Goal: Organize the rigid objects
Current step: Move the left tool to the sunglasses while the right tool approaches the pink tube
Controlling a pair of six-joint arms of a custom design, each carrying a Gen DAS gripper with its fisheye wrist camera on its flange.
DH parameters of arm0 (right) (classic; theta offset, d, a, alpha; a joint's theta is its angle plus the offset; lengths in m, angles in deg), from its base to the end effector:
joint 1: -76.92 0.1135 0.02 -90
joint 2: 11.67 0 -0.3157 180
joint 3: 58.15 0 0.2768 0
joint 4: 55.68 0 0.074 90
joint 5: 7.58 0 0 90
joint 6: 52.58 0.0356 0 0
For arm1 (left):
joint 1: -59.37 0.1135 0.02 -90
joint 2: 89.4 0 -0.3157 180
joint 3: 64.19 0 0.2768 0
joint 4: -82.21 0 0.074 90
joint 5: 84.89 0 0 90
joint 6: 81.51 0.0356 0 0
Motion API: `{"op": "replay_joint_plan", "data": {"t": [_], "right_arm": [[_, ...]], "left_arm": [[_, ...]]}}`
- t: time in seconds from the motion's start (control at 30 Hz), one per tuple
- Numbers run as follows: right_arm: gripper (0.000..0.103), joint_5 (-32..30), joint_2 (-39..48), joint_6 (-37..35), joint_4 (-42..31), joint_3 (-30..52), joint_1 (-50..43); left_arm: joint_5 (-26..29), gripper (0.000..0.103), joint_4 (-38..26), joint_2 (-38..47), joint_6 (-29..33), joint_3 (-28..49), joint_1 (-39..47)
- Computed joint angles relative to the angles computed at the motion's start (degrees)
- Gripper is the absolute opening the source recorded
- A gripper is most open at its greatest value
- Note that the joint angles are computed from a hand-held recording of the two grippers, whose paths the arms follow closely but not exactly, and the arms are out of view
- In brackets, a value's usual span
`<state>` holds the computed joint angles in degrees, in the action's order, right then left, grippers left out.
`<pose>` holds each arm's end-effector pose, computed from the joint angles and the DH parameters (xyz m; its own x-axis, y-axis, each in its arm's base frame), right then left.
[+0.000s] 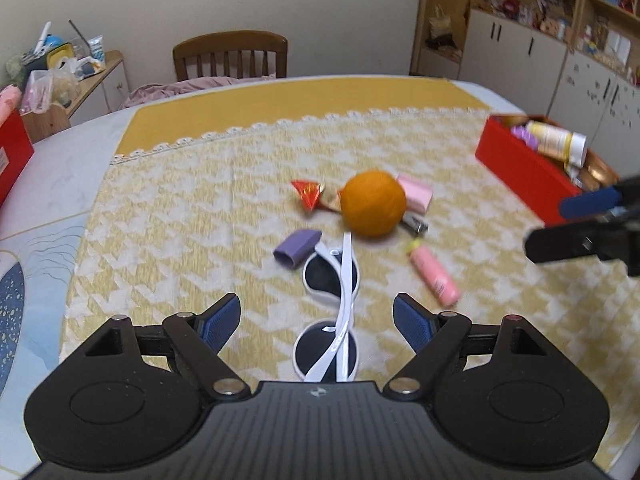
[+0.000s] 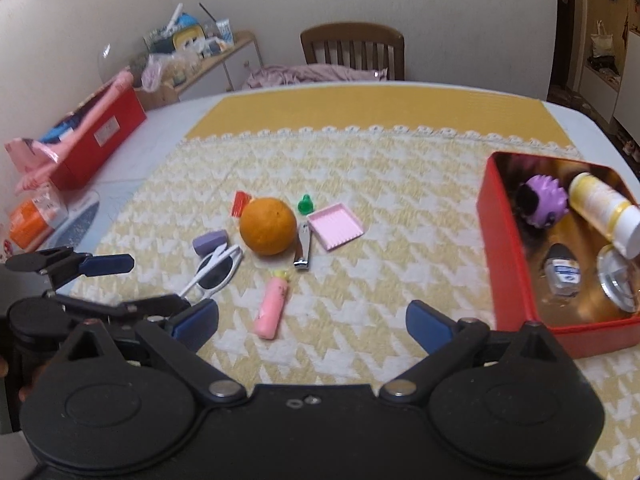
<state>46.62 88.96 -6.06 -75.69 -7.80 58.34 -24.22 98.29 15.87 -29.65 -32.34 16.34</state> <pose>0.2813 -0.0726 0.1140 -0.6966 -0.3546 -0.6236 -0.5622 0.8099 0.1675 0.1865 -0.1502 0.0643 -0.7321 -0.0531 -0.6791 -0.0642 0.9979 -0.0089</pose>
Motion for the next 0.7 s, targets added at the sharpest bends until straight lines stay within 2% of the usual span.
{"op": "replay_joint_plan", "data": {"t": [0.3, 0.53, 0.63, 0.7], "right_arm": [[0.087, 5.10, 3.15, 5.19, 5.59, -1.95, 7.43], [0.075, 8.73, 5.53, 7.28, 9.31, -2.65, 12.59], [0.066, 10.51, 6.45, 7.61, 11.43, -3.12, 14.57], [0.058, 11.32, 6.92, 8.09, 12.36, -3.21, 15.60]], "left_arm": [[-1.20, 0.084, 6.44, 7.94, 3.07, -0.48, -2.40], [-2.40, 0.083, 9.39, 10.85, 3.10, -0.38, -2.56], [-2.23, 0.080, 10.74, 11.39, 3.23, -0.53, -2.74], [-0.57, 0.073, 12.36, 11.50, 3.43, -0.93, -2.05]]}}
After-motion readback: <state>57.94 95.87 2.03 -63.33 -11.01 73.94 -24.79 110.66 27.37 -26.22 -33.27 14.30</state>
